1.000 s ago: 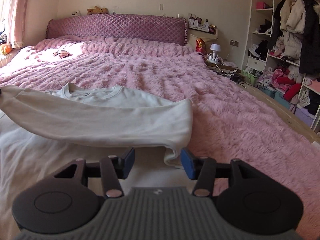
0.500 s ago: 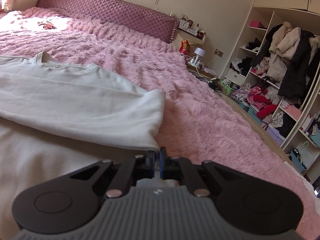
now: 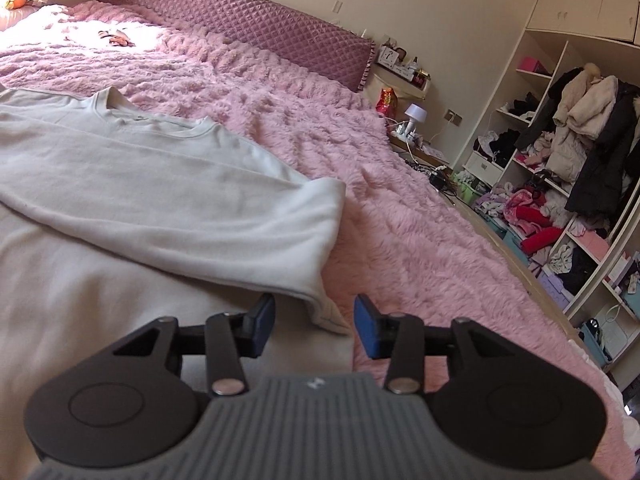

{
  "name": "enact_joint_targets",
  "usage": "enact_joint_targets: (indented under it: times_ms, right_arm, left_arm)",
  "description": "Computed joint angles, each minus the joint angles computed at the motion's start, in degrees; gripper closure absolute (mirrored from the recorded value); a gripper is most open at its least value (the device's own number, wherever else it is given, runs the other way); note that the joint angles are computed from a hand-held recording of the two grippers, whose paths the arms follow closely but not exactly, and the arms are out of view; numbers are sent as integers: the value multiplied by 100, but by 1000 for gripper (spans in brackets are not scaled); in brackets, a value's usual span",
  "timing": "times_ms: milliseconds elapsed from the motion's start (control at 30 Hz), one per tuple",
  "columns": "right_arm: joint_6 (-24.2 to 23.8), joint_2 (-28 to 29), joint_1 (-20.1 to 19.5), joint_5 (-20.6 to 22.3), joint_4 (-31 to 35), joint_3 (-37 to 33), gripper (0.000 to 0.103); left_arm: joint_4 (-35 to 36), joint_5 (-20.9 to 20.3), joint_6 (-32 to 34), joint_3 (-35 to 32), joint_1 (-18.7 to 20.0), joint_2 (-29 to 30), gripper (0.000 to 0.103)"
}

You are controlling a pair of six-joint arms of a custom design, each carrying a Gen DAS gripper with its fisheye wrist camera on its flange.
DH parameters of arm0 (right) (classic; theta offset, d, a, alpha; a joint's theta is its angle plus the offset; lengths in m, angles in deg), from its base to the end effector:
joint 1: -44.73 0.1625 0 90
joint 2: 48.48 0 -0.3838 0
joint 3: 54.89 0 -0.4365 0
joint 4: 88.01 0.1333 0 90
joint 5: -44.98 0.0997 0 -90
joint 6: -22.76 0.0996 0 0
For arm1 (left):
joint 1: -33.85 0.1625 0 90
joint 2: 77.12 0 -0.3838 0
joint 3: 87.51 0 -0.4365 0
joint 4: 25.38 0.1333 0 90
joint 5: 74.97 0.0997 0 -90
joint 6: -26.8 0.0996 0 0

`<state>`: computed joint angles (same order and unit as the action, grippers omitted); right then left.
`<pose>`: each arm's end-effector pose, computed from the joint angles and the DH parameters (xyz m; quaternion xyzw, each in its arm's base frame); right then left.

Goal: Fold small clothes

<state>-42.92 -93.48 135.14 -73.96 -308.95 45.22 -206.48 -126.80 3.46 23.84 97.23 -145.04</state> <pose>0.0896 -0.6294 0.1512 0.2878 -0.7241 0.3948 0.4869 -0.0885 -0.6114 0.2390 -0.1073 0.8679 -0.4725 0.1098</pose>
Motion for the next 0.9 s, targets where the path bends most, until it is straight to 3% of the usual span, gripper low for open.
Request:
enact_joint_targets:
  times_ms: [233,267,300,400,567,633,667,767,900]
  right_arm:
    - [10,103,29,-103,117,-140,64]
    - [47,107,24,-131,142,-161,64]
    - [80,111,22,-150,157,-179,64]
    - [180,114,-4,-193,232,-226,64]
    - [233,108,-12,-130,169,-214,68]
    - [256,109,-24,-148,189,-206,68]
    - [278,111,-33,-150,199,-204,68]
    - [299,117,-55,-149,242,-215,68]
    - [275,135,-51,-142,220,-235,68]
  left_arm:
    - [332,-494,-8,-473,214,339,87]
    - [283,-594,10,-493,243,363,91]
    - [188,-716,52,-513,278,393,103]
    - [-268,-662,352,-453,196,435,103]
    - [-1627,-383,900,-96,-126,347,103]
    - [-1827,146,972,-26,-246,351,103]
    - [-1736,320,841,-4,-232,326,103]
    - [-801,223,103,50,35,134,103]
    - [-627,501,396,8,15,232,103]
